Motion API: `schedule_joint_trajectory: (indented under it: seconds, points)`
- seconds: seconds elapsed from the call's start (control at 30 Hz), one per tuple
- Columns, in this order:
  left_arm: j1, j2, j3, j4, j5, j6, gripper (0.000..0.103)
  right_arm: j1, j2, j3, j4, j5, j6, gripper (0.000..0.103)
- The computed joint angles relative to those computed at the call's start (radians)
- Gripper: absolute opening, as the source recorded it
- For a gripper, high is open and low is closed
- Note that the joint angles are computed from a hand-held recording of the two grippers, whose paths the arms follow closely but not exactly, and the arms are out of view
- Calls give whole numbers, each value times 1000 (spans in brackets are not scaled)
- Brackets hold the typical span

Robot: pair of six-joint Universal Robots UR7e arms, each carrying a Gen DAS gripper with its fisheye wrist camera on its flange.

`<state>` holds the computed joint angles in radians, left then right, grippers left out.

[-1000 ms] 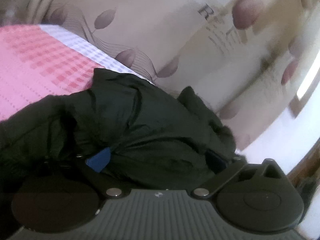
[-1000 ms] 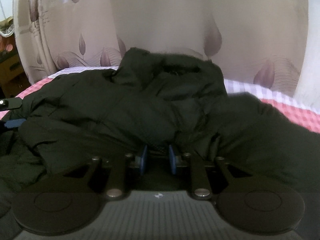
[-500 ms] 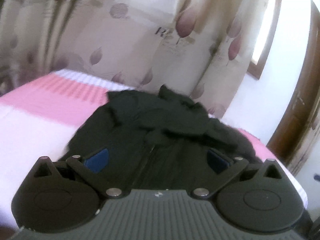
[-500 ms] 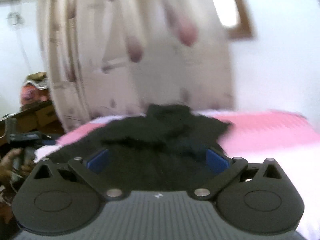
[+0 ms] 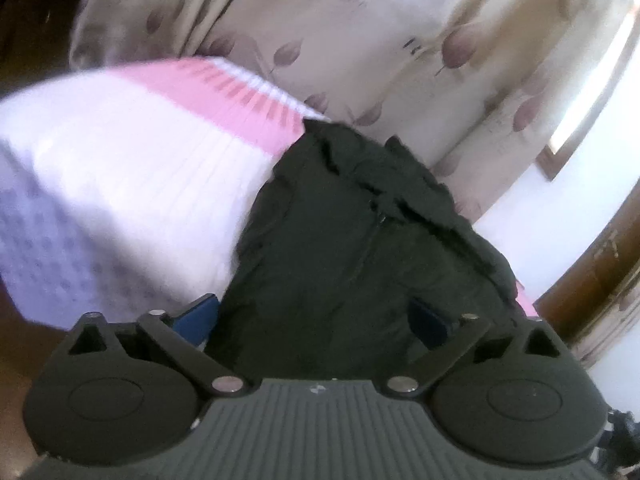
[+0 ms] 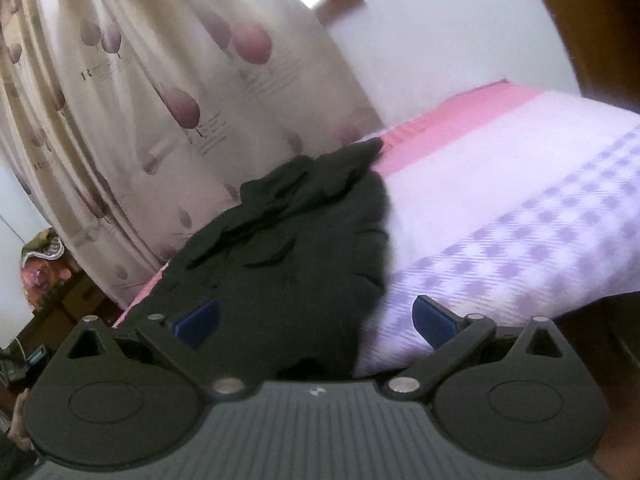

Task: Fold large clothes

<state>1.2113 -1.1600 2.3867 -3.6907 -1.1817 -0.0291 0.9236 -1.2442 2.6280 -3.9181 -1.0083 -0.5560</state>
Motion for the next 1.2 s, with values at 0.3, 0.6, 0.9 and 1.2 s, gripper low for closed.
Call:
schedule_joint_trajectory:
  seconds: [0.3, 0.6, 0.9, 1.2]
  points:
    - [99, 54, -45, 30, -133, -20, 94, 81, 62, -65, 88, -128, 48, 62]
    - [6, 103, -22, -61, 12, 141, 32, 95, 57, -71, 123, -156, 61, 25]
    - [-142, 78, -7, 52, 291, 114, 32, 88, 26, -67, 167, -138, 65, 25]
    - [-226, 92, 12, 80, 454, 152, 35, 100, 17, -75, 201, -160, 56, 26]
